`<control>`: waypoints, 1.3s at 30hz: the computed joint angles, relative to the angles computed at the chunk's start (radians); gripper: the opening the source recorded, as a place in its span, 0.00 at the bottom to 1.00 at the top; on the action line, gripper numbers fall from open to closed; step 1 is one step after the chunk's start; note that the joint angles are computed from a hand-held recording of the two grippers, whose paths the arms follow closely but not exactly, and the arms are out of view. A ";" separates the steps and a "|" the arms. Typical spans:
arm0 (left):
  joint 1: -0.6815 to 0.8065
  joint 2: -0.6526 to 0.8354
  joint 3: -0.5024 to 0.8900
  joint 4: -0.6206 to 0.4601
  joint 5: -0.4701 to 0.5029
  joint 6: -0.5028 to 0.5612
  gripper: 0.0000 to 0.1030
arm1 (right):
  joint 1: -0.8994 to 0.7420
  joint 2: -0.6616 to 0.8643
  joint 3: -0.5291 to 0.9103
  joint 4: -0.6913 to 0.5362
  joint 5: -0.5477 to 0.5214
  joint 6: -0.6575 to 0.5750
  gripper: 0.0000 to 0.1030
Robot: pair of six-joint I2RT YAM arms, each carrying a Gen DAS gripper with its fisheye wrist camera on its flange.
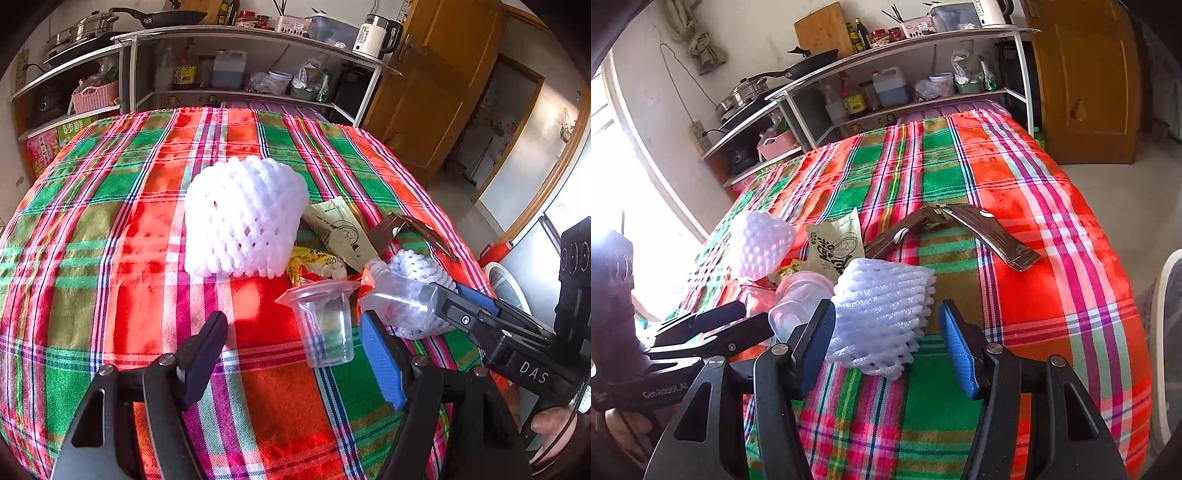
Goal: Collect trash
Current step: 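Grasp the clear plastic cup with the left tool while the right tool grasps a white foam net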
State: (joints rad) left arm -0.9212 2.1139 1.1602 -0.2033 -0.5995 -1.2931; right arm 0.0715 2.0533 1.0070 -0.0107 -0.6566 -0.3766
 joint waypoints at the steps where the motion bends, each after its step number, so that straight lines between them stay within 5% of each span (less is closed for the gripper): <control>1: 0.001 0.000 0.001 0.002 0.001 0.008 0.69 | -0.001 0.000 -0.001 0.000 -0.001 -0.005 0.57; 15: -0.001 0.006 0.005 0.028 0.000 0.045 0.34 | -0.013 -0.025 -0.035 0.019 -0.011 -0.042 0.24; 23: -0.006 0.001 -0.004 0.032 -0.014 0.035 0.34 | -0.025 -0.038 -0.053 0.042 -0.009 -0.041 0.11; 39: -0.046 -0.029 0.013 -0.031 -0.066 0.009 0.34 | -0.080 -0.097 -0.117 0.078 -0.074 -0.040 0.07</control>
State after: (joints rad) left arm -0.9675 2.0851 1.1730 -0.2347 -0.6657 -1.2839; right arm -0.0090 1.9561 0.8896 0.0672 -0.7311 -0.4170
